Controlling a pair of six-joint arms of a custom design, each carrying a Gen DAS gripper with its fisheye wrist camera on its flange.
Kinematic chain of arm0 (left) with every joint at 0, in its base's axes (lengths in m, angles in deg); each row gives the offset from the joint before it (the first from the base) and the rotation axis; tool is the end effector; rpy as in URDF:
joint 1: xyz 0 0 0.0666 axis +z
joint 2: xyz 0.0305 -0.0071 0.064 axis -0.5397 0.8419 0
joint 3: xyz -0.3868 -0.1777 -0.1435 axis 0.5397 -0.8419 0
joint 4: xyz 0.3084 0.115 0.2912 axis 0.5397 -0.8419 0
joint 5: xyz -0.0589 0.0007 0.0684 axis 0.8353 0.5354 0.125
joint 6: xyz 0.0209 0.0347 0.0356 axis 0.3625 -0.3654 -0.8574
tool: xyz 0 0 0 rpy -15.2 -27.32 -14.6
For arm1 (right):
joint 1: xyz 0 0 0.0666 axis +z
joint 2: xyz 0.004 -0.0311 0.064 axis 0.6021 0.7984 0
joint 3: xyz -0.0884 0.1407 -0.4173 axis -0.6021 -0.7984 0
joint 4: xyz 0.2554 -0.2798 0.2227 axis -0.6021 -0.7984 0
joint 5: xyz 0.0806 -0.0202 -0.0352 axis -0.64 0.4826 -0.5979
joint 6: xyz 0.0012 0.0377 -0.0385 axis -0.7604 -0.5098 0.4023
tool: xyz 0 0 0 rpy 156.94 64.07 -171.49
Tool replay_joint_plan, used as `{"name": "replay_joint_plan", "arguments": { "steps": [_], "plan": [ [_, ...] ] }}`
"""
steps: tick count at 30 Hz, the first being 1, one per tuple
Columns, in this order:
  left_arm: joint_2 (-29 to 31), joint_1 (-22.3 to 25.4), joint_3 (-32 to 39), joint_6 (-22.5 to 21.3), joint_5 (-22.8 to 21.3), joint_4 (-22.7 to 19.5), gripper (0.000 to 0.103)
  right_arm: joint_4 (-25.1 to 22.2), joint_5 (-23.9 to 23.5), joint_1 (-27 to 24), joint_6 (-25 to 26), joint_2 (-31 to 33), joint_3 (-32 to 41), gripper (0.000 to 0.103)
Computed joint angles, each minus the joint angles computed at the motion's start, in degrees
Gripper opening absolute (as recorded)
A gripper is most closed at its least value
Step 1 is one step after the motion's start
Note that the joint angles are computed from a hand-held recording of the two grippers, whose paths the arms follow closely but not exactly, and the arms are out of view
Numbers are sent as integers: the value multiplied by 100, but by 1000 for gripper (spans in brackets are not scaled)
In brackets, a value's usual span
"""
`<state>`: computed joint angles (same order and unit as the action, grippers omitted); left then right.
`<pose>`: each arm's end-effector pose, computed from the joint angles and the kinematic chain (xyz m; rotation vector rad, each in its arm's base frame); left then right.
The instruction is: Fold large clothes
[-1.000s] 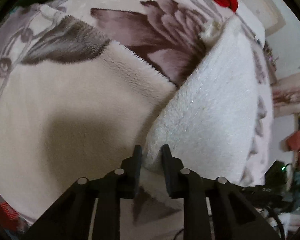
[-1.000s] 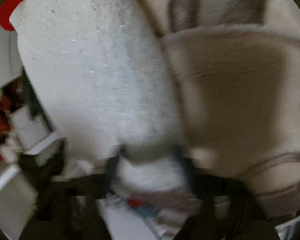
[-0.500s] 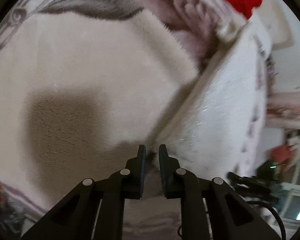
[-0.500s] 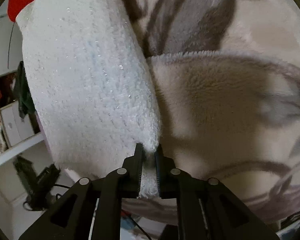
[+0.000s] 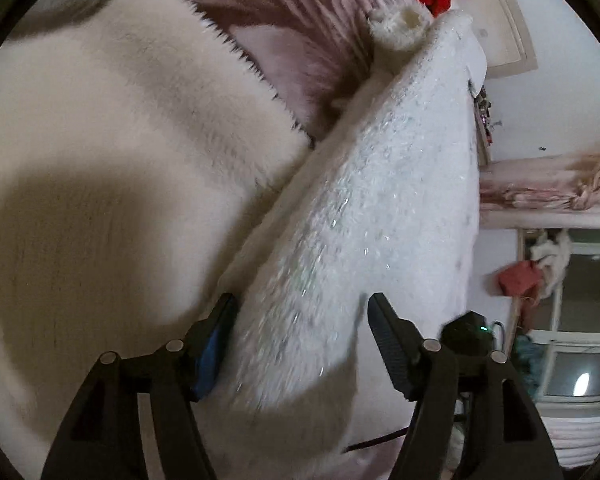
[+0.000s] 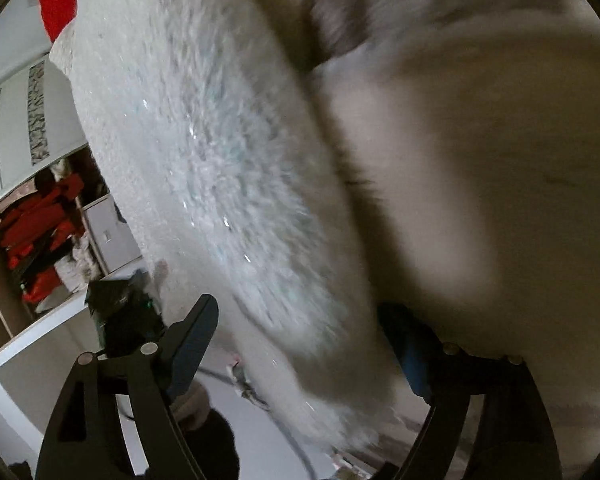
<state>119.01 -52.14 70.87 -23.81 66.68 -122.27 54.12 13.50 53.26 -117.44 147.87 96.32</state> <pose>0.5224 -0.2078 0.4252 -0.0048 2.9360 -1.0579 0.3767 0.1360 0.3371 -1.0191 -2.4376 -1.4428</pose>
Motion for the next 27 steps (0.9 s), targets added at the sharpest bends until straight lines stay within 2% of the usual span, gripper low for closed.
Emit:
{"name": "replay_joint_plan", "arguments": {
  "steps": [1,3,4,5,6,8,10,14,17,20,22,24,25,26,27],
  "plan": [
    [-55,-53,-5,-51,-211,127,43,141,-64,40,-71,62,-6,86],
    [-92,-209,115,-388,-712,65,15,377,35,145,-301,101,-32,85],
    [-147,-256,117,-444,-815,54,14,288,61,128,-237,48,-42,71],
    [-206,-293,92,-446,-883,88,13,84,250,178,-76,35,33,32],
    [-247,-325,87,-419,-906,68,12,97,338,221,-29,2,23,28],
    [-348,-373,63,-251,-901,2,12,250,587,337,-263,-15,43,23],
    [-521,-391,-73,-121,-791,-87,11,81,736,420,-295,-128,94,20],
    [-962,-606,-350,276,-616,-425,11,-665,732,384,-70,-656,130,18],
    [-1283,-809,-629,578,-439,-775,12,-1689,601,354,270,-1215,110,18],
    [-1485,-991,-959,742,-214,-1218,13,-2561,511,568,151,-1899,-11,18],
    [-1444,-1040,-1074,824,-189,-1497,17,-2885,472,826,-78,-2248,-168,19],
    [-1416,-940,-953,725,-387,-1967,19,-3167,326,993,-108,-2509,-401,23],
    [-1362,-946,-791,701,-601,-2125,19,-3299,202,947,148,-2493,-456,27],
    [-1300,-918,-561,579,-927,-2242,20,-3439,73,860,305,-2458,-483,33],
    [-1207,-895,-280,429,-1368,-2365,26,-3674,-71,722,533,-2364,-455,35]
  ]
}}
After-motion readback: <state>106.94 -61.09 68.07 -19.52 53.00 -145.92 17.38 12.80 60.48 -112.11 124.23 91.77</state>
